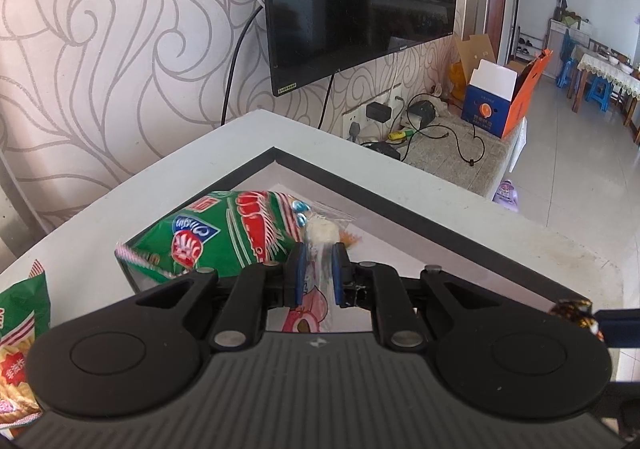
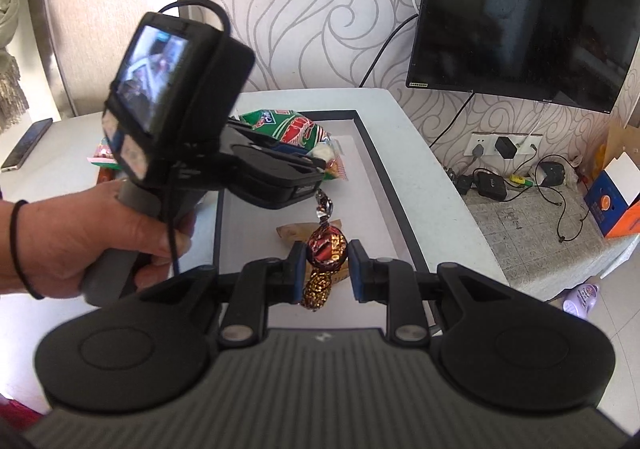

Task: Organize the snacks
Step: 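Carry both candies over the box and release the candy stick from the left gripper, then lower the chocolate into the box and open the right gripper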

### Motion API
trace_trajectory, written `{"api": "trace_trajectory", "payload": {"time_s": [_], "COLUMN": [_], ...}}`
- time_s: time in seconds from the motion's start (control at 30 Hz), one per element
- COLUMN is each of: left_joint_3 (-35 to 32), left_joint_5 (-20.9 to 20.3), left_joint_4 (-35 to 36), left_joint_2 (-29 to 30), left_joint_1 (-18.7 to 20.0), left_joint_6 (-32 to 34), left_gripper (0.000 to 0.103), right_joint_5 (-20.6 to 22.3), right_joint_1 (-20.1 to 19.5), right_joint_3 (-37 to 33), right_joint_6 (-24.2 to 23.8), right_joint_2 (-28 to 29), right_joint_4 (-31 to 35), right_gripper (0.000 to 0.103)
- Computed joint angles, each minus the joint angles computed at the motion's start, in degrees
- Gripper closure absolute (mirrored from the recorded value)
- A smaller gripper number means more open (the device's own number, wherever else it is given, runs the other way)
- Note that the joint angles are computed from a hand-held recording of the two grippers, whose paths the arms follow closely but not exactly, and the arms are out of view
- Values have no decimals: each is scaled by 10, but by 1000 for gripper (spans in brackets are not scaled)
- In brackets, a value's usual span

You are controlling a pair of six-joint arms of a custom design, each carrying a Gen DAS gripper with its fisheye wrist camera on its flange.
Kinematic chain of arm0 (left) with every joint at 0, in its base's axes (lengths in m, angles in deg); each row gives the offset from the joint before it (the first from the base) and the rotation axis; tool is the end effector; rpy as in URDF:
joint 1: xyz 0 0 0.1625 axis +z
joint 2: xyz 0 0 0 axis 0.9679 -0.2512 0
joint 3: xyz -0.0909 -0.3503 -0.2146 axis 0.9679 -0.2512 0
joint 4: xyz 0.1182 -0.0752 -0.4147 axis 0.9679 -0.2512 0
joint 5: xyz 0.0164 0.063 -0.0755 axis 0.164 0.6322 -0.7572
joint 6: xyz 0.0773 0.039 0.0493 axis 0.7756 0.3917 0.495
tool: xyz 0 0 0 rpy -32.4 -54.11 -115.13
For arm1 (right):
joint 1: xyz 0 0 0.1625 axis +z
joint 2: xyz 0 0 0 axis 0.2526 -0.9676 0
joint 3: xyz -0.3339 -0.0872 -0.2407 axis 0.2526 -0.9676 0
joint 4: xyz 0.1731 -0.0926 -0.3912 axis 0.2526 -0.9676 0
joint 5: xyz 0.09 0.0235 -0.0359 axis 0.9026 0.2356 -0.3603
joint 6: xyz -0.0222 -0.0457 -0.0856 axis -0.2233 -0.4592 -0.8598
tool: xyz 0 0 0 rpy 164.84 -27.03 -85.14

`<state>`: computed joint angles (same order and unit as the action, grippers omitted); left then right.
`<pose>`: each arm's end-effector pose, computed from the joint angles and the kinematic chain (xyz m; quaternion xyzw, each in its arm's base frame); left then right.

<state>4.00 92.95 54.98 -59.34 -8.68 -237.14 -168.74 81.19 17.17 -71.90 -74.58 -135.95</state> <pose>-0.0962 -0.7450 0.0434 0.1881 0.8297 -0.3809 0.3620 0.1851 -0.6980 0.0751 0.4491 -0.8379 0.2296 0.2086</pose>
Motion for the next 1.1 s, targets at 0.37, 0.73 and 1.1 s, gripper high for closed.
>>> {"api": "trace_trajectory", "payload": {"time_s": [0.37,0.73,1.1], "left_joint_3": [3,29,82], "left_joint_5": [4,-2,-14], "left_joint_4": [8,15,-13], "left_joint_2": [-4,-20,-48], "left_joint_1": [1,-6,-17], "left_joint_6": [-5,-27,-27], "left_gripper": [87,73,54], "right_joint_5": [-4,5,7], "right_joint_1": [4,-1,-2], "right_joint_3": [-2,-8,-16], "right_joint_6": [1,-5,-2], "right_joint_2": [4,8,11], "right_joint_4": [2,10,21], "right_gripper": [78,78,78]}}
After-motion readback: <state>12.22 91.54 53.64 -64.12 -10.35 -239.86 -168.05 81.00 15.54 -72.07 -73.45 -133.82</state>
